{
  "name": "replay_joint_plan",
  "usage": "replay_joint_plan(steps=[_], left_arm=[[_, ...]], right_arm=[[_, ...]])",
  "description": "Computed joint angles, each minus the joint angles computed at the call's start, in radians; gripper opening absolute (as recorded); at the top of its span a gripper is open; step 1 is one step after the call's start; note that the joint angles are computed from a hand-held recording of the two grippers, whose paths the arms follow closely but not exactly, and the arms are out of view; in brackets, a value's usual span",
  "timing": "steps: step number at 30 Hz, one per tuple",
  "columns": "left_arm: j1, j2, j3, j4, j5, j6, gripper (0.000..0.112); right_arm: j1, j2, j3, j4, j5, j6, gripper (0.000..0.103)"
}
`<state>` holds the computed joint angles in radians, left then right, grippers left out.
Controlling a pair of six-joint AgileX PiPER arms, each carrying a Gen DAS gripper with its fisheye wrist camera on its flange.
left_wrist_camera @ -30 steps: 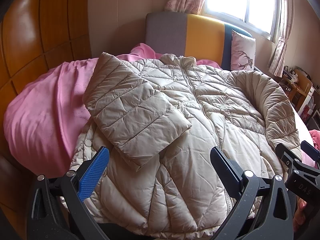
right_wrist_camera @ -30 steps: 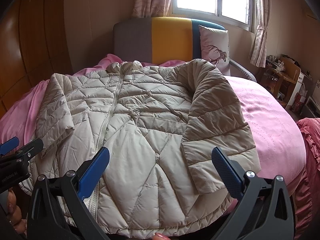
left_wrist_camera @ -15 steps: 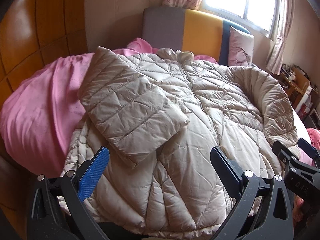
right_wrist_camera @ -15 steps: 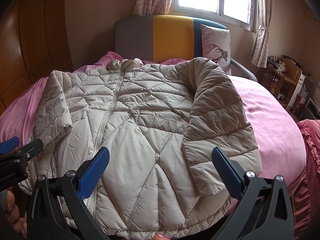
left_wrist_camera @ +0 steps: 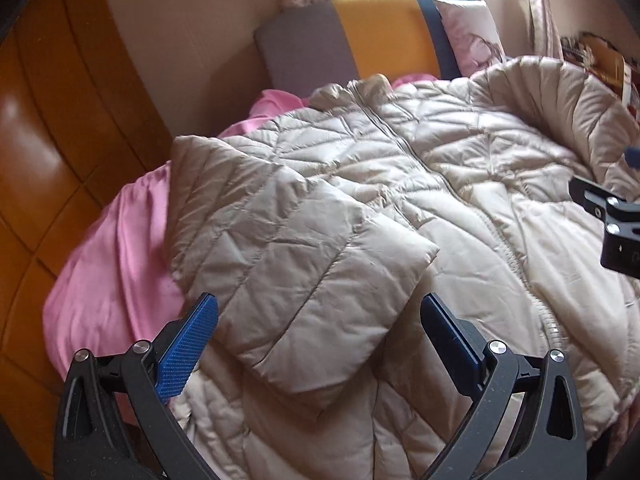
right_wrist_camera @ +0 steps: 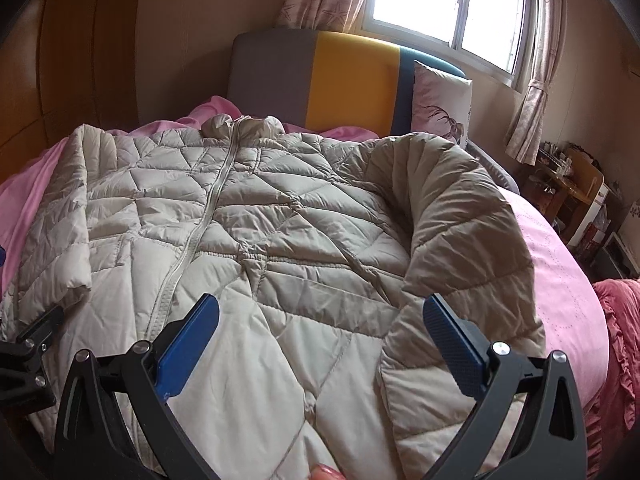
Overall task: Fold large clothes
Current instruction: 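Grasp the jacket sleeve cuff with the left tool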
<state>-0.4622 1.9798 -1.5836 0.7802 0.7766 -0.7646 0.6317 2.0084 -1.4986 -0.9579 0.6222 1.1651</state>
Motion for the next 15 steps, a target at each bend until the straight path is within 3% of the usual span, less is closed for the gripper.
replay_joint_plan(steps=[2,6,9,12,15], left_arm=[[0.000,0.040,-0.023,0.058,0.017,-0.040,0.099],[0.066,0.061,-0.057,-0.077,-0.018,0.065,0.054],[0.115,-0.004,0.024,-0.098,-0.106,0.044,0.024],[0.181,-0.084,0.100,-0.115,-0.197,0.013,0.017],[0.270,-0.151,0.136,-0.133,-0.238,-0.017,0.016]], right_arm=[[-0.022,0.048,-0.047,0.052,-0.011,-0.071,0.101],[-0.065,0.101,-0.083,0.160,-0.041,-0.151,0.101],[-0.072,0.117,-0.069,0.139,-0.060,-0.130,0.101],[-0.064,0.125,-0.044,0.067,-0.088,-0.080,0.101],[-0.071,0.121,-0.008,0.003,-0.139,-0.010,0.101]])
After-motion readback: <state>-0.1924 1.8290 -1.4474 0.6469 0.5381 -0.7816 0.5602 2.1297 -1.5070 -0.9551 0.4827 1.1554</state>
